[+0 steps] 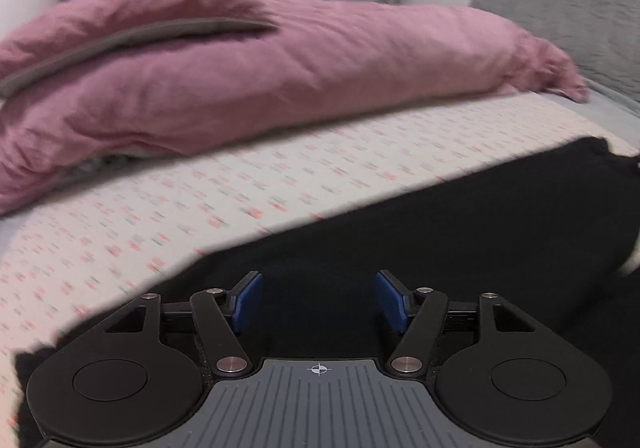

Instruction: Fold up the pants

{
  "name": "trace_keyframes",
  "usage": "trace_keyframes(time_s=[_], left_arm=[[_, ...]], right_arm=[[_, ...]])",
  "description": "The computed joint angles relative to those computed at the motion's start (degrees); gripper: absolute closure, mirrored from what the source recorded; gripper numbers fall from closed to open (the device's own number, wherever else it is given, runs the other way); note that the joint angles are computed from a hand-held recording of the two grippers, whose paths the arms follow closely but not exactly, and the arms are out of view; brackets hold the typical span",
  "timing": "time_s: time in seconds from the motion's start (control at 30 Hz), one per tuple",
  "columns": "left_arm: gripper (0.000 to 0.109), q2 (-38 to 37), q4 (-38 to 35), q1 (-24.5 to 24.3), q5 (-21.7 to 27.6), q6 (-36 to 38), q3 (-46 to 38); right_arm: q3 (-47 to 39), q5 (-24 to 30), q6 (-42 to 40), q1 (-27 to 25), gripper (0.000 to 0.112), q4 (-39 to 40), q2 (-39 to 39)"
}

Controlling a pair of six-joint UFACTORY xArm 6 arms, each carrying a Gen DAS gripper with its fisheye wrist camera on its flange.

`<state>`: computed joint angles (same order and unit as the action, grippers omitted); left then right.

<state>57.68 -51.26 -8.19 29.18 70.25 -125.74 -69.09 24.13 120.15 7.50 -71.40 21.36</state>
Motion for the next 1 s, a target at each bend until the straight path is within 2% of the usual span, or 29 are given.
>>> trace_keyframes(time_s=[0.03, 0.1, 0.17, 0.2, 0.27, 0.3, 0.37, 0.4, 0.43, 0.5, 0.57, 0.7, 0.77, 0.83, 0.87, 0.93, 1.0], left_arm=[[0.046, -1.19, -0.43, -0.13, 0.56, 1.28, 2.28], [0.046, -2.7, -0.53, -0.95, -1.62, 3.79, 6.61], [0.046, -2.86, -3.18, -1.16, -3.21, 5.44, 8.2], [0.046, -2.36, -3.43, -0.67, -1.68, 3.56, 7.4], [0.044, -0.88, -2.84, 0.46, 1.77, -1.09, 4.69], [0.044, -0.26, -3.09, 0.81, 2.73, -1.85, 3.72], [0.043, -0.21, -3.29, 0.81, 2.55, -1.7, 3.6], [0.043, -0.42, -2.72, 0.59, 2.0, -2.1, 3.81], [0.043, -0.89, -2.16, 0.27, 1.13, -2.57, 4.37], [0.043, -1.74, -2.42, -0.1, 0.92, -2.6, 4.97], [0.042, -2.3, -4.73, -0.52, 2.36, -1.28, 4.97], [0.039, -3.32, -7.71, -2.22, 4.31, 0.87, 5.9], [0.039, -3.37, -6.65, -3.38, 4.59, 2.0, 6.63], [0.039, -3.51, -4.77, -4.31, 3.01, 2.5, 8.42], [0.039, -4.06, -6.53, -4.55, 1.65, 5.03, 9.99], [0.039, -5.75, -10.84, -4.18, 1.21, 9.75, 12.8], [0.039, -8.05, -9.89, -3.45, 2.1, 10.01, 15.4]], right_arm=[[0.65, -1.63, 3.38, -0.14, 0.075, -2.34, -0.09], [1.0, -3.0, 6.05, -0.56, 0.094, -5.35, -0.03], [2.71, -5.66, 14.25, -2.15, 0.099, -12.33, -1.9], [3.82, -4.75, 15.97, -2.56, 0.1, -12.93, -2.56], [4.96, -7.7, 20.28, -4.59, 0.101, -13.74, -2.35], [4.94, -7.62, 20.78, -4.47, 0.098, -15.0, -2.42], [4.88, -6.04, 16.23, -3.17, 0.085, -11.26, -2.95], [4.86, -4.09, 13.95, -2.02, 0.072, -9.04, -3.46], [4.62, -0.09, 10.25, -0.2, 0.063, -5.9, -3.99], [1.93, 9.21, 3.08, 4.23, 0.055, -4.19, -3.57], [-2.37, 12.58, -3.66, 6.86, 0.052, -3.22, -1.22], [-13.24, 8.86, -16.11, 8.93, 0.049, 1.01, 6.43], [-18.69, 8.19, -23.24, 10.05, 0.049, 5.13, 10.9], [-22.06, 7.94, -29.31, 10.82, 0.05, 10.11, 14.25], [-21.48, 7.23, -31.27, 10.93, 0.051, 12.06, 14.57], [-19.99, 7.33, -29.58, 11.38, 0.047, 8.76, 14.46], [-16.05, 6.47, -26.04, 11.2, 0.046, 5.11, 12.0]])
